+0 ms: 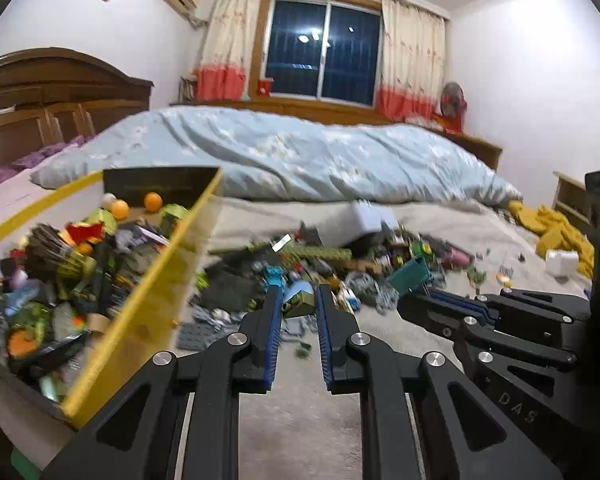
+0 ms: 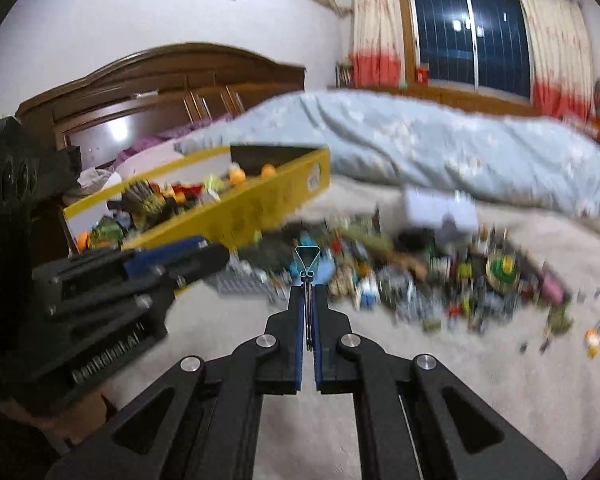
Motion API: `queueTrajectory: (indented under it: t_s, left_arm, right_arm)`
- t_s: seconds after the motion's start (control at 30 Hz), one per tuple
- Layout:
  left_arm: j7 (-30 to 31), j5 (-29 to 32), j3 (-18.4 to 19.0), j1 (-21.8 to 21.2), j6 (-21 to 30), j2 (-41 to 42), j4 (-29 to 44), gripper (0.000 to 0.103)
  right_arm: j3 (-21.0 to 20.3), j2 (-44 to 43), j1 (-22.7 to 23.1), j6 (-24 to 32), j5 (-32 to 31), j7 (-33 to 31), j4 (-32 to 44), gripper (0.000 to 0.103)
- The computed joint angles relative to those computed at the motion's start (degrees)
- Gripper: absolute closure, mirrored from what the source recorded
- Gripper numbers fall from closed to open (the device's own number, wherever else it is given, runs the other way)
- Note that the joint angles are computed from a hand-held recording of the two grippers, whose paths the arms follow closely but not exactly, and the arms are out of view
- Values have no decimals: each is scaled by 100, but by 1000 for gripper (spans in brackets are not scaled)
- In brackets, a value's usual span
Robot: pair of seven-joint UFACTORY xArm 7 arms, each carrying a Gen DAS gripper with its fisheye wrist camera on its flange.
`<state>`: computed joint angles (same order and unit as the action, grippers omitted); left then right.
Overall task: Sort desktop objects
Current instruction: 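Carry both bricks over the yellow-rimmed box and open both tools to drop them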
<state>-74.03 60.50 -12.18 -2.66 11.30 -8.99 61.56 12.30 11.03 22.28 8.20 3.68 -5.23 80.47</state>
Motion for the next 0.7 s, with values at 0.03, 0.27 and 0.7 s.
queueTrajectory:
  t_s: [0.03,0.27,0.7]
  left_arm:
    - [-22,13,25,22,-16,-87,-43,85]
    - [-84,-51,-103,594,-137,-702,-419,85]
    - [165,-115,176,1885,-1288,-1831,-1381,85]
  right_arm:
    - [-307,21,311,-66,-496,462,77,100]
    - [-868,418,1188,267,-2407,2158,936,100]
    - [479,1695,1046,356,-1147,-39,2703,100]
